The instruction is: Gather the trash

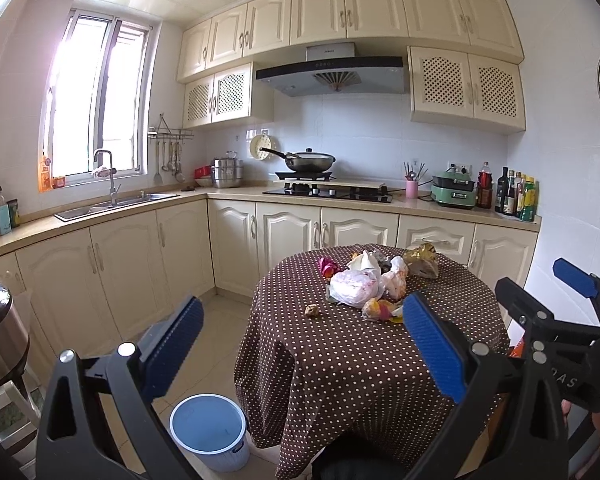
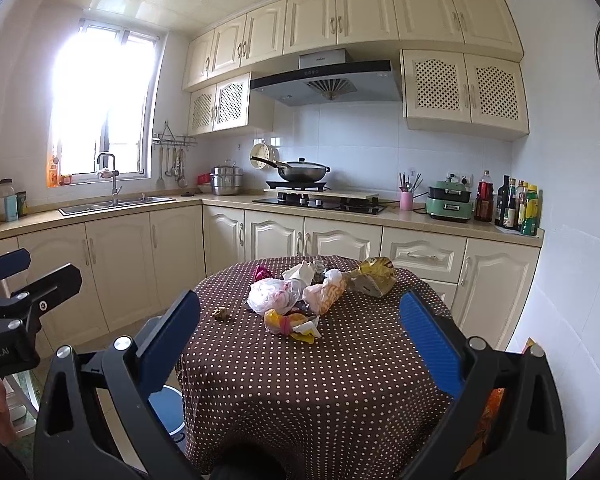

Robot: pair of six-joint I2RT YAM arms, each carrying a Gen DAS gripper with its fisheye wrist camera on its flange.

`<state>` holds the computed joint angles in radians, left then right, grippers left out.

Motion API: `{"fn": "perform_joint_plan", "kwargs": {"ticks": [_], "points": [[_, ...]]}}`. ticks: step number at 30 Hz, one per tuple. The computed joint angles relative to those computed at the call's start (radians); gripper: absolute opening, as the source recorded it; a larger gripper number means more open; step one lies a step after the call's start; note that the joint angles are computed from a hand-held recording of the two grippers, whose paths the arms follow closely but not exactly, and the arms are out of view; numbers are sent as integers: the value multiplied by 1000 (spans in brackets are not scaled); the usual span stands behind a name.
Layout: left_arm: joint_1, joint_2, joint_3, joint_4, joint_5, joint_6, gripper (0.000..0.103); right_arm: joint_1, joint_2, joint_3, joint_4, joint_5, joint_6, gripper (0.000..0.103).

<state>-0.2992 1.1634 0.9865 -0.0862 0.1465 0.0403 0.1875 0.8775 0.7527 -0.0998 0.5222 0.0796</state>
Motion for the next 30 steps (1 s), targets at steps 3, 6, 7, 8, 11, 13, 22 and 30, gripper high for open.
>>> {"fn": "perform_joint_plan", "kwargs": {"ticks": [3, 6, 7, 8, 11, 13, 22, 30], "points": [[6, 49, 36, -2, 1, 4, 98, -23, 52, 21, 14, -30, 4, 96], [16, 90, 64, -2, 9, 7, 98, -35, 95, 36, 33, -48, 2, 96], [18, 104, 71, 1, 8, 7, 98, -40, 112, 43, 40, -55, 1, 96], [18, 117, 80, 0, 8, 7, 98, -44, 122, 46, 45, -61, -1, 96], [16, 159, 114, -6, 0, 11, 98, -73, 162, 64, 57, -93, -4, 96], [9, 195, 145, -14, -8, 14, 98, -100, 189, 73, 63, -123, 0, 96], [-46, 377, 290, -51, -62, 30, 98, -252, 335, 116, 96, -283, 27, 96], [-103, 639, 522, -157, -60, 35, 98, -418, 529, 193, 106, -398, 47, 96]]}}
